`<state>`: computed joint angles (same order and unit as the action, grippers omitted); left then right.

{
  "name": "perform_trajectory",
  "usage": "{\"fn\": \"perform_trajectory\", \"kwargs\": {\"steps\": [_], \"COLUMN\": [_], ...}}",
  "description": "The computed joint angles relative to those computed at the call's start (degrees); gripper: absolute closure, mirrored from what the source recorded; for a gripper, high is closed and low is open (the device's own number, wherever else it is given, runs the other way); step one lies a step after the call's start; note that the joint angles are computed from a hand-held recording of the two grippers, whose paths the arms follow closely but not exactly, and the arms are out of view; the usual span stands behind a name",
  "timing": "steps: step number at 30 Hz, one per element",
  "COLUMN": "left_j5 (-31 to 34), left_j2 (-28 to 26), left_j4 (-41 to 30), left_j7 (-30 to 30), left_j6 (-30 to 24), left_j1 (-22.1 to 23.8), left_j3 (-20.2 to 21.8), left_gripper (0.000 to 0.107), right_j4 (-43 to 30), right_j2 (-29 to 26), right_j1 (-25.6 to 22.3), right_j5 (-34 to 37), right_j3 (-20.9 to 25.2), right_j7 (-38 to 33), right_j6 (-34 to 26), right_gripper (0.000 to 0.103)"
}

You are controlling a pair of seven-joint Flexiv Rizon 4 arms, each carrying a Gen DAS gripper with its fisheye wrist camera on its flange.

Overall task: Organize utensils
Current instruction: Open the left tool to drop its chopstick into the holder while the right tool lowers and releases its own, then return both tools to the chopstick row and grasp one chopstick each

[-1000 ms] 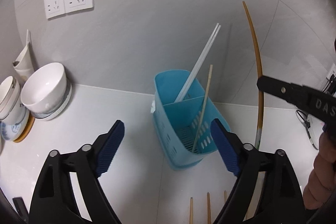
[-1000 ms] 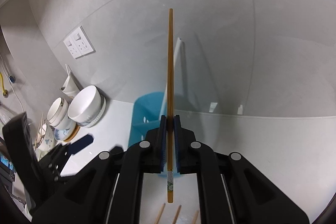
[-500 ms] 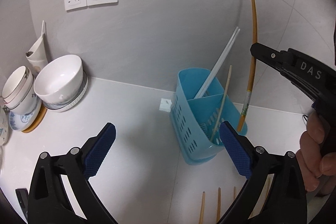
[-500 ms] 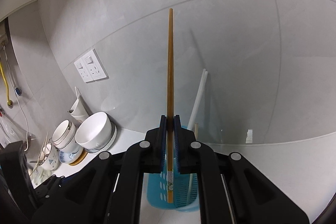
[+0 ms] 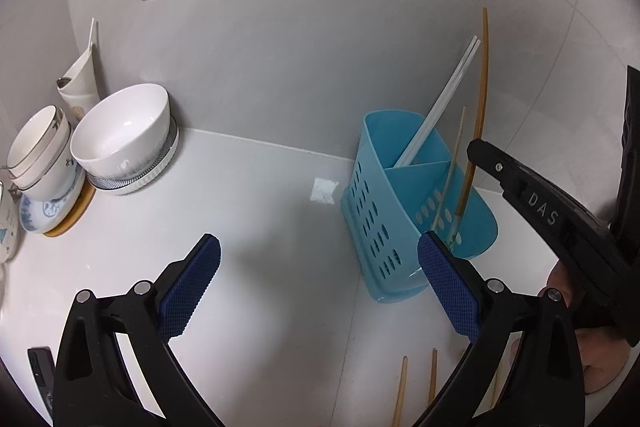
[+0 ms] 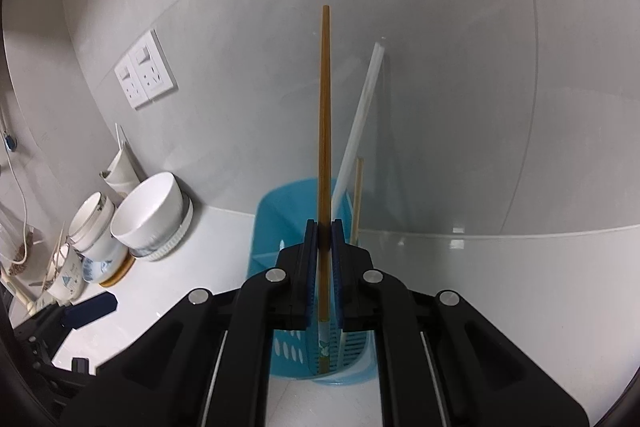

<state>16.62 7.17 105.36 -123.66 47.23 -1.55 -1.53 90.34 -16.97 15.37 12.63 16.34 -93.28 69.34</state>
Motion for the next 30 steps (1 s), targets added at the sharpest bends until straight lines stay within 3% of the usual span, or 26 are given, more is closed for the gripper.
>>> {"fn": "perform_trajectory", "kwargs": {"steps": [10, 14, 15, 17, 20, 26, 30], "left_j5": [0.07, -0.05, 0.04, -0.01, -0.12, -2.24, -3.23], "left_j2": [-0.45, -0.60, -0.63, -0.61, -0.40, 0.22, 1.02], "left_j4": [-0.06, -0.21, -0.32, -0.45, -0.60, -0.63, -0.15], "left_j7": [-0.19, -0.17, -0.14, -0.13, -0.30, 0.39, 1.11], "left_j6": [0.02, 0.35, 0.38, 0.44, 0.35, -0.67, -1.70], "left_j1": [-0.12, -0.21, -0.23, -0.30, -0.39, -0.99, -1.65], "left_j3": [-0.07, -0.02, -0.05, -0.06, -0.11, -0.21, -0.72], "left_gripper": [0.010, 0.010, 0.010, 0.010, 0.010, 0.010, 0.010], "right_j4": [2.32, 2.47, 2.13, 3.55, 5.22, 8.81, 12.16], "right_j2": [0.52, 1.35, 1.61, 2.65, 4.41, 8.75, 12.48], "right_j1": [1.21, 1.20, 1.07, 2.18, 1.79, 0.15, -1.30], "right_j5": [-4.00, -5.24, -5.39, -8.54, -10.65, -11.87, -11.62], "right_j3": [-1.49, -1.72, -1.73, -3.50, -4.15, -4.99, -5.72], "right_j7": [1.93, 2.21, 2.14, 4.74, 5.46, 6.28, 6.10], "right_j6": [-0.50, -1.99, -3.11, -2.09, -1.61, -3.38, -6.59], "right_gripper": [0.096, 0.091, 0.087, 0.067, 0.049, 0.023, 0.011]}}
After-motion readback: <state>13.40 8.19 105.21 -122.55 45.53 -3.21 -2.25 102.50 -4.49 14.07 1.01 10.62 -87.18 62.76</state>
